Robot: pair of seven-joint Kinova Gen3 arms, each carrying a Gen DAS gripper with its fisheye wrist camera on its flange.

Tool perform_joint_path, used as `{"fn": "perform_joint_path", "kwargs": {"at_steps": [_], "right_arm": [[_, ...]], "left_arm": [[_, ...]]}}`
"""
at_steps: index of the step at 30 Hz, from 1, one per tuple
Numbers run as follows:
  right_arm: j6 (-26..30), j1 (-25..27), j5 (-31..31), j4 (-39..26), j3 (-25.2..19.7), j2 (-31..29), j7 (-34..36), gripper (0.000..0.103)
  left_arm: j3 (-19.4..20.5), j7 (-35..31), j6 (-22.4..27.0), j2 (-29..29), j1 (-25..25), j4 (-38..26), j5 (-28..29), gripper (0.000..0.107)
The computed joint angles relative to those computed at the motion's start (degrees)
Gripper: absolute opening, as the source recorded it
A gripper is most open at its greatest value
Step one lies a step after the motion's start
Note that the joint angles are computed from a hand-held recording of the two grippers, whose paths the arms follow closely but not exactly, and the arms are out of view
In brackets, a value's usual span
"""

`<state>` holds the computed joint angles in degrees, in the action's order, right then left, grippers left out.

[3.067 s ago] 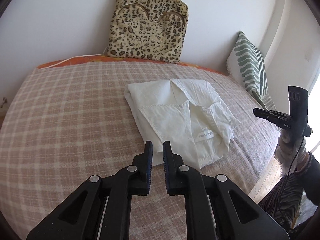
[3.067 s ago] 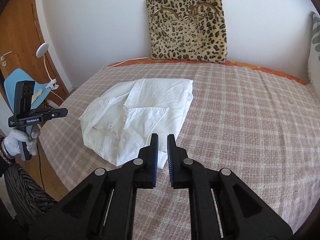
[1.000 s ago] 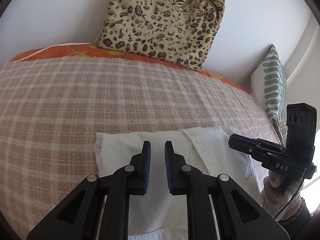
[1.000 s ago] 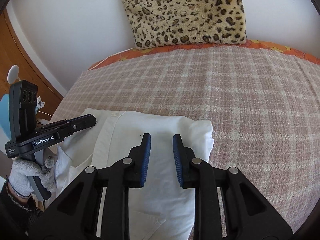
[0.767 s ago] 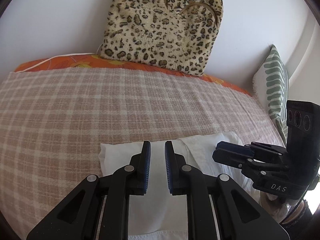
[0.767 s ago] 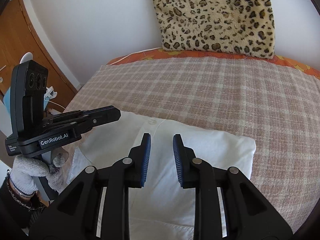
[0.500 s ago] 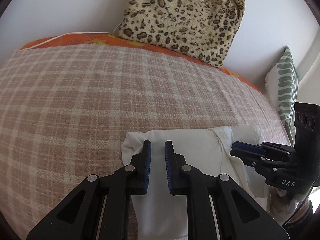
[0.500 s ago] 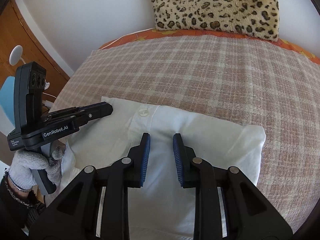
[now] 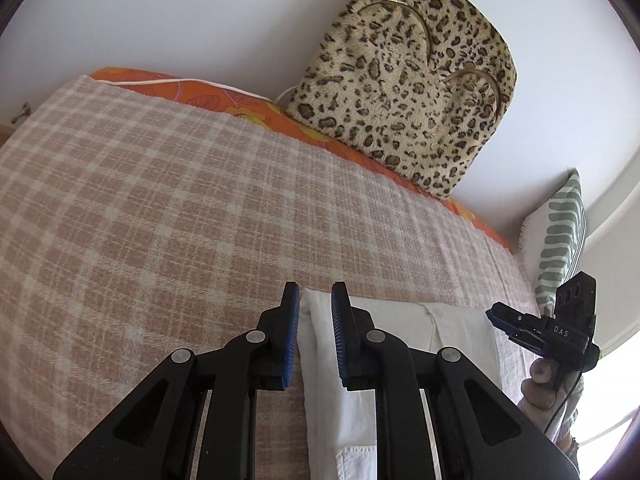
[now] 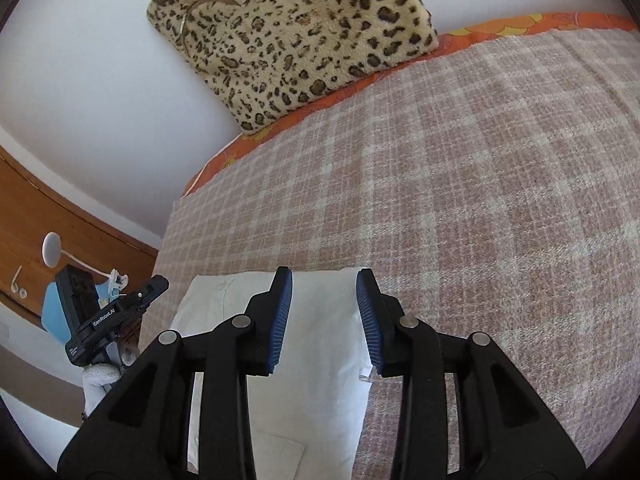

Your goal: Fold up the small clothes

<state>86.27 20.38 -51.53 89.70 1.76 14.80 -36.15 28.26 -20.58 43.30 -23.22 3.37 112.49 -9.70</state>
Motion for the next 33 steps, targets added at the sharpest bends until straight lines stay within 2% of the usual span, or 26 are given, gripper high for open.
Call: {"fn": "perform_joint_path", "kwargs": {"at_steps": [2, 3, 5, 6, 7, 8, 10, 13, 18, 23, 25, 27, 30, 33], "right_arm": [[-2.55, -0.75, 2.31, -0.23, 0.41, -0.17, -0.79, 0.035], [-2.92, -0.84, 2.73, -0.57, 0.67, -0.15, -0.78, 0.035], [-1.09, 0.72, 1.56, -1.33, 0.52, 0.77, -0.44, 0.037], [0.32, 1.6, 0.64, -1.86, 0.46, 1.54, -0.15, 0.04], [1.13, 2.34, 0.03, -1.92, 0.44, 1.84, 0.09, 0.052], [1.51, 2.87, -0.36, -1.71, 0.43, 1.86, 0.33, 0.064], [2.53, 3.43, -0.64, -1.43, 0.21, 2.17, 1.1, 0.069], [5.07, 3.37, 0.6, -1.81, -0.17, 3.68, 1.05, 0.069], [8.01, 4.93, -1.02, -0.88, -0.51, 6.35, 0.48, 0.07], [9.83, 5.91, -2.85, -0.54, -0.96, 7.76, -0.26, 0.074], [9.68, 5.74, -2.91, -0.32, -1.17, 7.63, 0.05, 0.074], [9.56, 5.36, -2.84, -0.28, -1.32, 7.32, 0.22, 0.074], [10.19, 4.95, -2.96, -0.25, -1.63, 7.57, 0.33, 0.074], [9.48, 4.37, -2.87, 0.47, -1.63, 6.81, 1.18, 0.074]], "left_arm": [[0.7, -0.48, 1.2, 0.04, 0.75, -0.9, -0.05, 0.025], [0.79, -0.64, 1.67, -0.31, 1.21, -1.12, 0.11, 0.025], [0.06, -0.57, 2.2, -1.85, 2.5, -0.88, 1.88, 0.029], [-0.5, -0.04, 2.46, -3.07, 3.0, -0.45, 3.36, 0.034], [-0.78, 0.58, 2.52, -4.26, 3.21, -0.01, 4.76, 0.042], [-1.47, 0.55, 2.23, -5.38, 3.8, 0.52, 6.18, 0.046], [-1.58, 0.2, 2.26, -7.38, 4.53, 1.16, 8.33, 0.047], [-1.43, -0.76, 2.69, -9.7, 5.63, 2.04, 11.71, 0.049], [-2.17, 0.68, 1.03, -15.05, 6.47, 6.33, 19.06, 0.05], [-1.73, 4.24, -5.05, -20.07, 7.28, 13.31, 28.2, 0.05], [-1.07, 4.61, -7.87, -19.93, 8.14, 15.24, 30.84, 0.05], [0.56, 5.37, -8.6, -19.77, 7.57, 15.53, 31.77, 0.05], [1.09, 4.9, -13.51, -18.19, 9.22, 17.42, 33.84, 0.05], [2.66, 4.72, -12.43, -16.38, 7.74, 15.4, 31.48, 0.05]]}}
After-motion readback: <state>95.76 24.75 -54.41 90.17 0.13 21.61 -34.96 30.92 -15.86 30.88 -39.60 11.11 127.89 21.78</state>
